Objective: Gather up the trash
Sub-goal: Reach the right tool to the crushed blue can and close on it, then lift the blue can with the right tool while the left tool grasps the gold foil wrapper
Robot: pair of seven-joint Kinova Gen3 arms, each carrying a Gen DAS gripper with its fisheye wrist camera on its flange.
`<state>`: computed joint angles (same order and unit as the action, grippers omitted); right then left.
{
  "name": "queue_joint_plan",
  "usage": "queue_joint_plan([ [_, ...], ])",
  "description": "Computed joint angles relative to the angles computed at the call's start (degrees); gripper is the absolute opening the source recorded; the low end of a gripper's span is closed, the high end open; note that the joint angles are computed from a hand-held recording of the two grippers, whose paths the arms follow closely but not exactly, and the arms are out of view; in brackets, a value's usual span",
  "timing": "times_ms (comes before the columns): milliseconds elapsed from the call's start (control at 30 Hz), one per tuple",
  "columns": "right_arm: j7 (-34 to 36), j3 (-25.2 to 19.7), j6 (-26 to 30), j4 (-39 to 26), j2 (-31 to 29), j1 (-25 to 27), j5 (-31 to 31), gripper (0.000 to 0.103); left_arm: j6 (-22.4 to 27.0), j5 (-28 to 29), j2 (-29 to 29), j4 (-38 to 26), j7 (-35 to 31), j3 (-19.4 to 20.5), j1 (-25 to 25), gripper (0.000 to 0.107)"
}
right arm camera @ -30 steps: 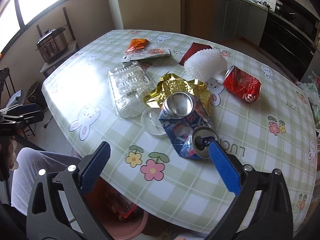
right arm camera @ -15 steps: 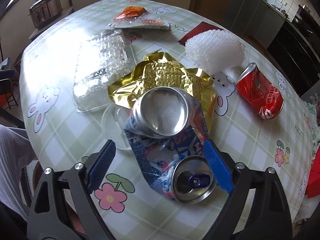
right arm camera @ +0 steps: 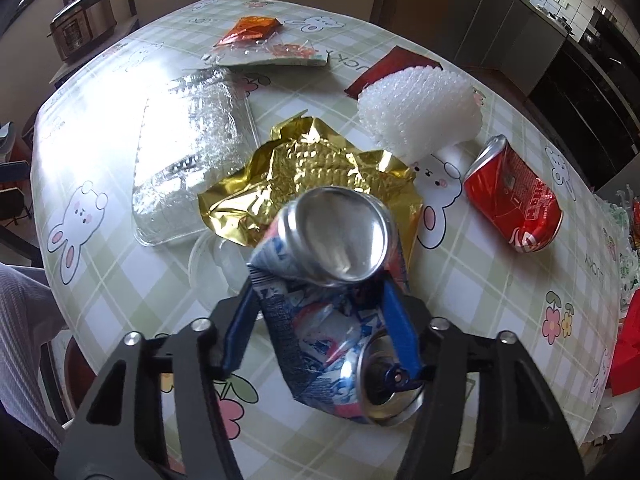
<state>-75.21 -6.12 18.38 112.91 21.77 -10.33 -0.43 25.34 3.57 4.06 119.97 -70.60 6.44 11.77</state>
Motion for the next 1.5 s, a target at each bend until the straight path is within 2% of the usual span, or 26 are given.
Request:
queue_joint_plan([
  [100, 2.0, -2.4, -1.4, 1.2, -2.6, 3.5, -2.8, 0.031, -0.2, 0.4, -0.2, -0.1, -0.5, 0.1, -0.1, 0.094],
  [167, 2.6, -2.8, -2.2, 1.7, -4.1, 4.9, -4.2, 0.026, -0.4, 0.7, -0.3, -0.1, -0.9, 0.2, -0.1, 0.094],
  [300, 6.6, -5.6, -0.9, 0.5, -4.2, 10.6, -9.6, 0.022, -0.4, 2.1, -0.6, 0.0, -2.4, 0.4, -0.3, 0.093],
  [400, 6.9, -4.4, -0.7, 0.0, -3.9, 10.9, -11.1, 0.020, -0.5, 4.1, -0.9, 0.2, -4.5, 0.5, -0.8, 0.089],
  [467, 8.6, -5.5, -0.1, -0.3, -3.4, 13.2, -13.5, 0.020, -0.3, 5.0, -1.1, 0.1, -5.7, 0.5, -0.9, 0.087],
  [600, 8.3, -4.0, -0.9, 0.1, -3.1, 12.1, -13.4, 0.020, -0.2, 5.2, -1.0, -0.1, -6.4, 0.5, -0.8, 0.084],
  [667, 9.2, -4.9, -1.1, 0.3, -2.9, 13.3, -14.4, 0.019, -0.2, 5.2, -0.8, -0.3, -6.7, 0.5, -0.7, 0.082],
  [733, 9.6, -5.0, -2.3, 1.1, -3.5, 13.4, -14.6, 0.009, -0.2, 4.9, -0.7, -0.5, -6.5, 0.5, -0.6, 0.079],
  [767, 9.8, -5.3, -2.8, 1.5, -3.8, 13.7, -14.7, 0.009, -0.3, 4.7, -0.6, -0.6, -6.4, 0.4, -0.6, 0.079],
  [833, 12.1, -8.2, -3.2, 1.7, -4.1, 17.1, -17.4, 0.009, -0.1, 3.9, -0.3, -0.9, -5.9, 0.3, -0.4, 0.077],
  [933, 14.3, -10.1, -4.2, 2.3, -4.6, 19.1, -19.5, 0.009, 0.0, 3.5, 0.4, -1.6, -5.8, 0.4, -0.4, 0.075],
  [1000, 16.3, -12.1, -4.6, 2.7, -4.8, 21.2, -21.7, 0.009, 0.2, 5.2, 1.2, -2.4, -7.7, 0.7, -0.9, 0.073],
  [1100, 19.4, -14.5, -4.3, 2.8, -4.7, 23.8, -24.7, 0.009, 0.5, 9.4, 3.3, -4.7, -12.2, 1.9, -2.0, 0.070],
  [1200, 20.7, -13.9, -3.6, 2.5, -4.0, 23.1, -25.8, 0.009, 0.7, 12.8, 6.5, -8.3, -16.6, 3.6, -2.5, 0.067],
  [1433, 22.5, -13.7, -3.5, 2.6, -2.4, 21.9, -27.3, 0.009, 3.6, 12.1, 15.8, -19.5, -18.5, 4.7, -0.2, 0.065],
  [1500, 23.1, -14.4, -4.0, 2.8, -2.1, 22.6, -27.9, 0.009, 5.5, 11.5, 18.7, -23.4, -19.0, 4.7, 0.0, 0.060],
])
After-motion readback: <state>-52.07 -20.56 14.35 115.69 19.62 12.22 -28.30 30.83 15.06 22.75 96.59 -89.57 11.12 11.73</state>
